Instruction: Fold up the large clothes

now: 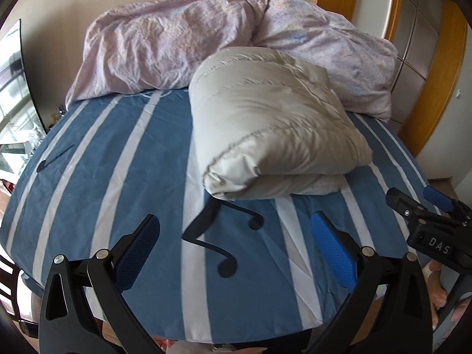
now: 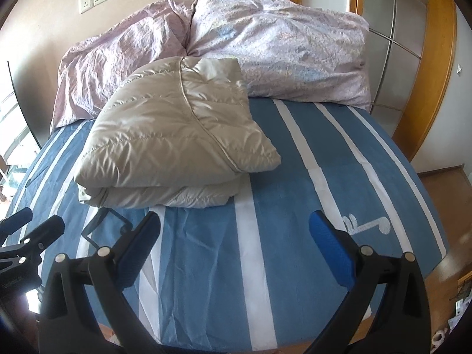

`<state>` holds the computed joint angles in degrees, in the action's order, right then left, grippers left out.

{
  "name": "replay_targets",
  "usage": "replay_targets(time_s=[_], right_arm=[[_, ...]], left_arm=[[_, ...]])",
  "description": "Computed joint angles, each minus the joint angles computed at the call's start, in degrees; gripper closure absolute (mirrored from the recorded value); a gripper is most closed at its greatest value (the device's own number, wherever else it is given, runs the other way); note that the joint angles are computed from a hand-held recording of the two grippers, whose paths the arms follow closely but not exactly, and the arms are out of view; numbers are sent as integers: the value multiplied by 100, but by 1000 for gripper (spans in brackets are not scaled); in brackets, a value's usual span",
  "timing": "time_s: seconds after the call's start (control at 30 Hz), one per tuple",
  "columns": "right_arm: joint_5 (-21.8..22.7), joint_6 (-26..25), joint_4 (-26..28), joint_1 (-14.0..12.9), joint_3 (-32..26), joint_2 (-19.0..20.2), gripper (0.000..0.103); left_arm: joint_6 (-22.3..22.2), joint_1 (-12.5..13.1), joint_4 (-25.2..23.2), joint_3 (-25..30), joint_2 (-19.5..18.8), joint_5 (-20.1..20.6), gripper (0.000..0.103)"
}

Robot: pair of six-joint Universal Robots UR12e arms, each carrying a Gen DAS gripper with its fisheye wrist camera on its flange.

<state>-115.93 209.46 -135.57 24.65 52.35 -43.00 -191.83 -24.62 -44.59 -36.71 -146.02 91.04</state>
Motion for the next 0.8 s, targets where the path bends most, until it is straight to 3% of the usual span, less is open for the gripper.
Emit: replay_targets(time_s=[0.17,0.3,0.8], right_arm=[[42,20,109,-6,88,-58,2],[92,4,163,-6,142,-92,2],[74,-120,157,52,331,-244,2]], left_arm=[[-81,46,-228,66,-18,-493,1],[-142,68,-391,91,-20,-631,1],[-207,44,-385,-226,178,-532,1]])
